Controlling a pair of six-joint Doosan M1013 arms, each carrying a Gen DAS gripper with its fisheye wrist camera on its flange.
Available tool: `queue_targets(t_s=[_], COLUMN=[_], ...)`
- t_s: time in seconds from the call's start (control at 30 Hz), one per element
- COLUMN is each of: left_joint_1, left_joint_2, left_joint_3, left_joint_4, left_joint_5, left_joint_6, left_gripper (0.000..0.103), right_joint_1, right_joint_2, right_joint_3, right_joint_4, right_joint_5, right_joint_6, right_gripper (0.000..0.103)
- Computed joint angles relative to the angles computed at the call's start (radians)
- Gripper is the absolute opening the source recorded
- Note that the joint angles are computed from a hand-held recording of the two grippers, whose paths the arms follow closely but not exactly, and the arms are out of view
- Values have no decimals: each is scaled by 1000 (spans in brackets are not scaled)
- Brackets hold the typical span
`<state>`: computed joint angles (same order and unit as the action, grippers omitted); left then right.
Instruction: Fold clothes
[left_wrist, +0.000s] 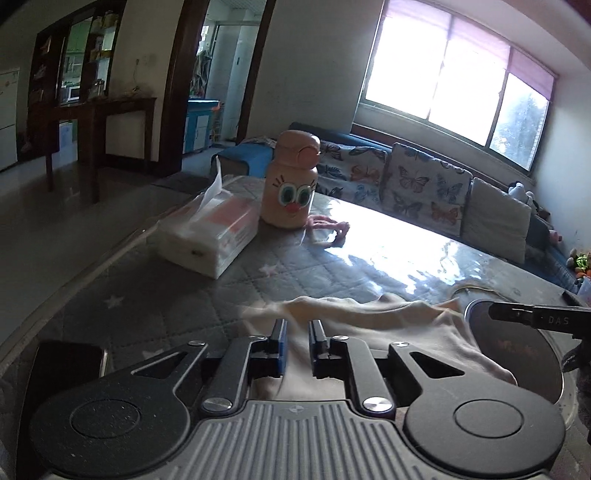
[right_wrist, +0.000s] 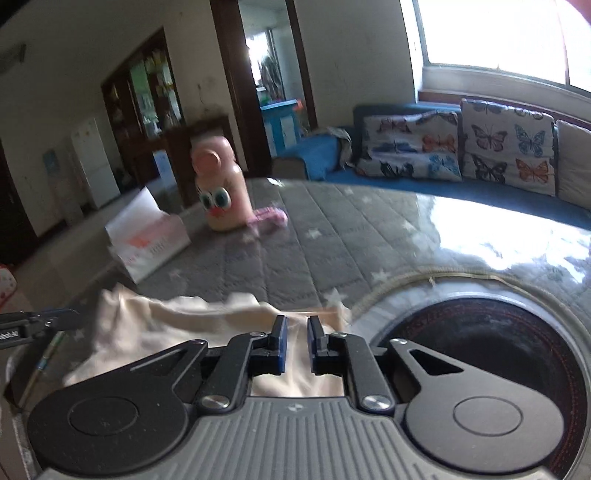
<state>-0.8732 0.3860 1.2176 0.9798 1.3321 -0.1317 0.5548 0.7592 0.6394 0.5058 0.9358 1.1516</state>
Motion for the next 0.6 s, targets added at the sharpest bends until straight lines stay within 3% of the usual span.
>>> queue_targets(t_s=[0.07, 0.3, 0.6], left_joint_1=[2, 31, 96], left_joint_2=[2, 35, 87], left_joint_3=[-1, -43, -109], left_joint_4=[-1, -36, -120], left_joint_5=[1, -69, -153], left_joint_6=[4, 86, 222], left_gripper=[35, 35, 35], right_joint_1=[2, 15, 38], right_joint_2=[3, 60, 264], right_joint_3=[-4, -102, -473], right_joint_4=[-10, -7, -18], right_joint_5=[9, 94, 309], right_joint_6=[-8, -25, 49], right_gripper=[12, 18, 20])
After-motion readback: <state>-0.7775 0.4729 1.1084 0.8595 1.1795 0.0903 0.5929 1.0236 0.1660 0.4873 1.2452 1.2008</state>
